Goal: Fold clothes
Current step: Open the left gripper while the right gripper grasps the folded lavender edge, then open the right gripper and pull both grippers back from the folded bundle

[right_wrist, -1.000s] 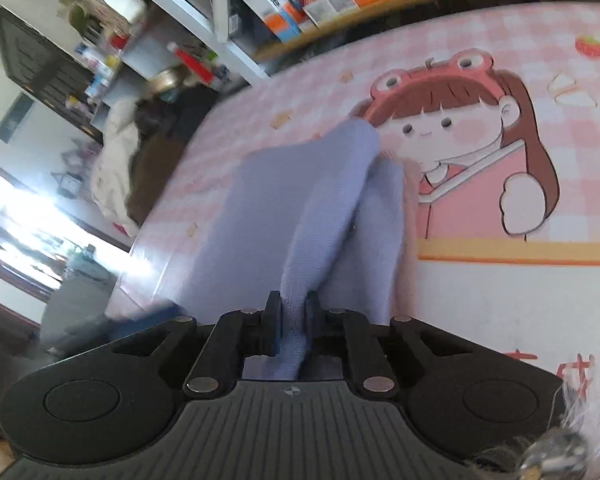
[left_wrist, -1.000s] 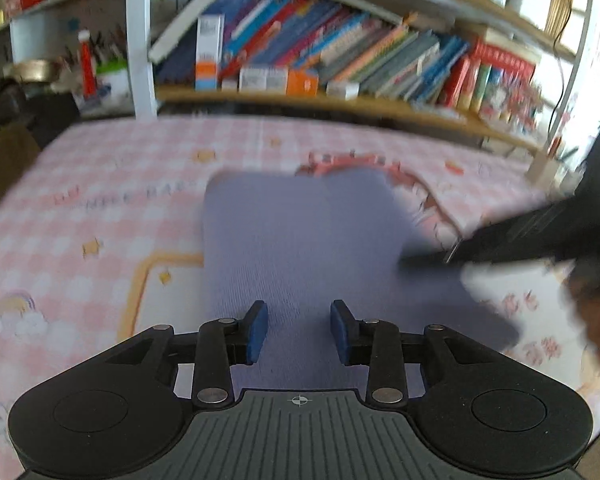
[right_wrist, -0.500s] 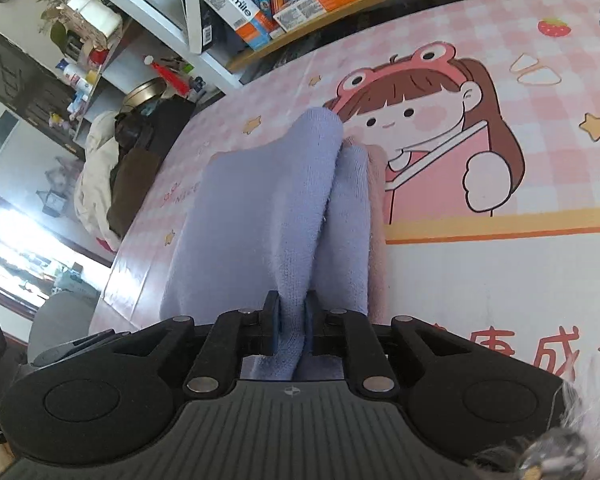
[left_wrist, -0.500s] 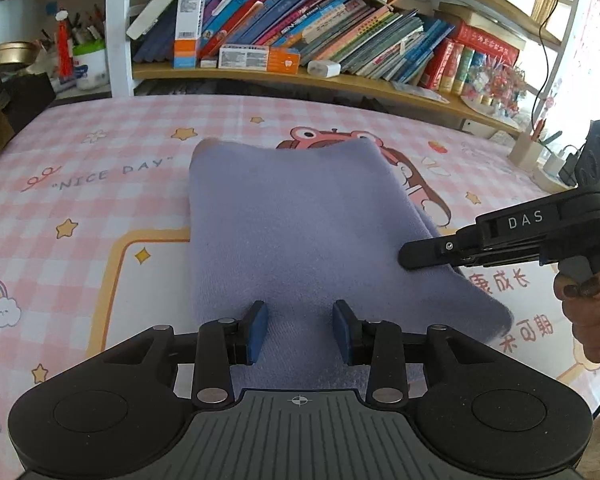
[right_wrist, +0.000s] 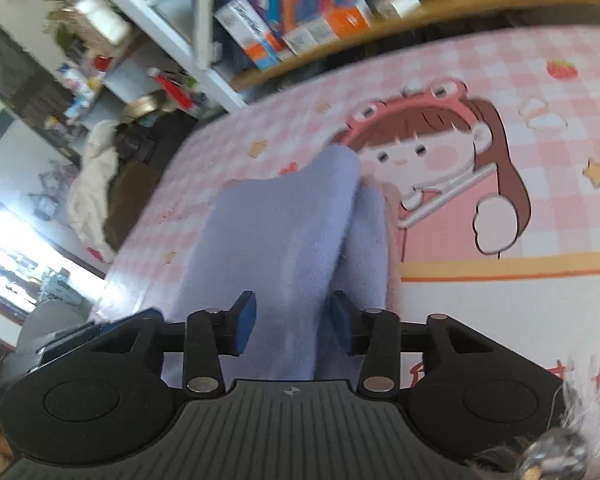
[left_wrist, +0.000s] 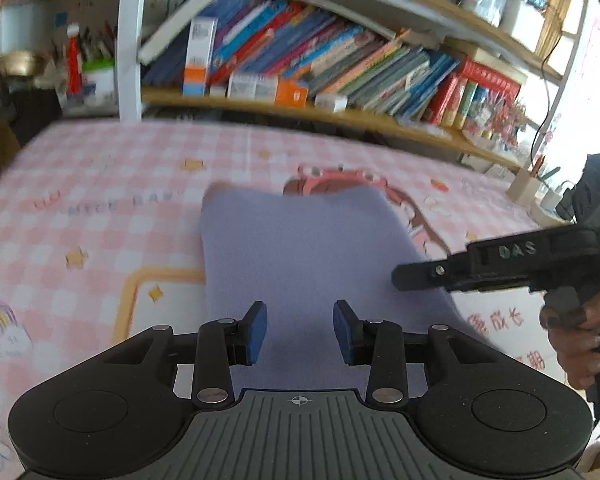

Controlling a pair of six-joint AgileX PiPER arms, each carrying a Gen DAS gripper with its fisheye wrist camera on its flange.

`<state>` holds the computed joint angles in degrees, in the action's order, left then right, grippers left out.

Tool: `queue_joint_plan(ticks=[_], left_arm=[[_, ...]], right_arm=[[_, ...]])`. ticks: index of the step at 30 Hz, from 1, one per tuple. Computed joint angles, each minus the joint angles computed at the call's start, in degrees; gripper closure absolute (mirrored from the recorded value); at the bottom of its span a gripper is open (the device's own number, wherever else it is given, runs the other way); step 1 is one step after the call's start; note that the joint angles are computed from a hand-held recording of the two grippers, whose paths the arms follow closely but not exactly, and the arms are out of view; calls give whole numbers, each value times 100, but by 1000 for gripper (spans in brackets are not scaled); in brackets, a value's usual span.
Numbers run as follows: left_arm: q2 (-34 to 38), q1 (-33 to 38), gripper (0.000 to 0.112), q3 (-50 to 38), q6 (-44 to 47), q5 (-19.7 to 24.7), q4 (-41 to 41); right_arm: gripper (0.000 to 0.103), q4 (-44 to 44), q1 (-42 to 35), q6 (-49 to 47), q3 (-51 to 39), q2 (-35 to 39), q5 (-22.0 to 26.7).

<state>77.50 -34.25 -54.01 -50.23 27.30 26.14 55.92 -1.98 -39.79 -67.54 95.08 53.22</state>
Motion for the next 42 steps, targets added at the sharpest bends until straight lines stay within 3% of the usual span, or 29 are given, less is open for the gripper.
queue_joint_plan(ticks=[5,6,9,10,15,19,29,34,36,42], left_arm=[[-49,149,76,219,-76,-301,-191],[-35,165,76,205,19,-301,-268],[45,130,75,132,74,-273,-280],[84,75,75,82,-46,-191,-140],[135,-71,75,-22,-413,36,211],[95,-406,70,-208,-1128,525,830],[-95,-1521,59,-389,-2917,1777,2106],[-56,-2208,42,-511,-3598,2540,2332],[-44,-2371,40,-534,-3678,2666,2311],[-122,-2431,34,-387,-3518,2538,2213]], right_arm=[[92,1218,-455,-1543,608,-417,460],[92,1241,-509,-1575,650,-509,513],[92,374,-185,-645,486,-129,-76],[92,340,-199,-487,443,-40,-45],[89,185,-129,-693,443,-182,-83],[66,147,-284,-867,579,-541,-42],[37,-49,-974,-1510,1045,-1414,270],[28,-162,-1199,-1811,1356,-1788,544],[21,-243,-1162,-1809,1436,-1926,514],[19,-401,-1072,-1665,1751,-2423,299]])
